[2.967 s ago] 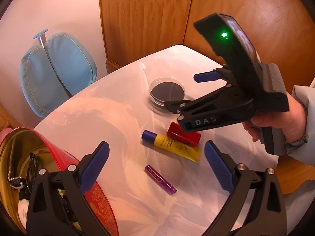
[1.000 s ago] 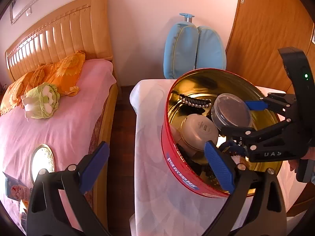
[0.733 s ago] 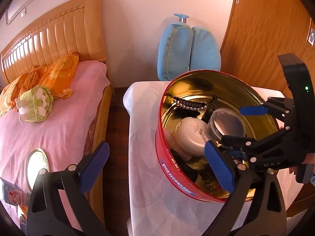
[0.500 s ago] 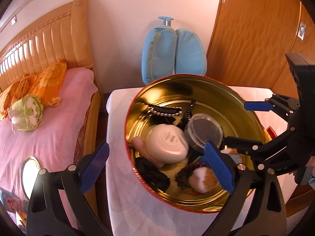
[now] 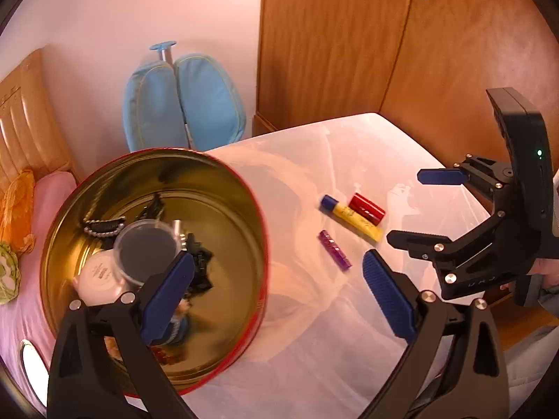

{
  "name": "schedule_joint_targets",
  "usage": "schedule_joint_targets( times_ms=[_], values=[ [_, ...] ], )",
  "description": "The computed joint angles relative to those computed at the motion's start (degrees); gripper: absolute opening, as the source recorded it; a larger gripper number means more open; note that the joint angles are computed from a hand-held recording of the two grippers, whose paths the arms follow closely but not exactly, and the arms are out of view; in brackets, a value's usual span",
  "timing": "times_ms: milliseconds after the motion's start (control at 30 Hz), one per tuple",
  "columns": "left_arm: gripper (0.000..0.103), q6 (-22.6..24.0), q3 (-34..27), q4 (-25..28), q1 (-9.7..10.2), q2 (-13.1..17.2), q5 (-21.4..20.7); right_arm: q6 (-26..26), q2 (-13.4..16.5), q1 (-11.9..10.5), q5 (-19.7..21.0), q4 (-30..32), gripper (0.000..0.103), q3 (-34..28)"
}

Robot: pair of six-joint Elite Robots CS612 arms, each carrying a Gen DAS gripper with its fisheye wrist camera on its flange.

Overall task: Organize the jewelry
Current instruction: 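Move the left gripper to the purple lipstick and grasp it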

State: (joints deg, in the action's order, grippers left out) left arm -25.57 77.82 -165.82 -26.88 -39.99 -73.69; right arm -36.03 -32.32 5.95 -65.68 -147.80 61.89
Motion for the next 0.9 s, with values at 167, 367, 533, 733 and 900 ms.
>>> schedule_joint_targets(
  times_ms=[167,367,533,733,900],
  values=[
    [0.095,1.7,-5.45,3.9,-1.39,2.78,-0.72,-0.07,-0.41,-2.35,-0.34,-0.12,0.094,1.62],
    [0.095,0.89,-12.37,10.59,-2.51,7.43,0.38,-0.57,-0.82,-4.39,0.22,-0.78,0.094,3.22],
    [0.094,-2.06,-16.62,15.97,-2.81,10.6,3.1,-1.91,-0.77,-5.25,0.68,-1.05,0.094,3.39],
    [0.094,-4.16,-19.33,20.05,-2.27,12.3,3.89,-2.77,0.45,-5.63,1.67,0.44,0.094,1.81],
    [0.092,-3.07,-21.25,22.01,-2.06,13.5,3.21,-3.09,1.32,-5.52,2.49,1.88,0.094,0.5]
  ],
)
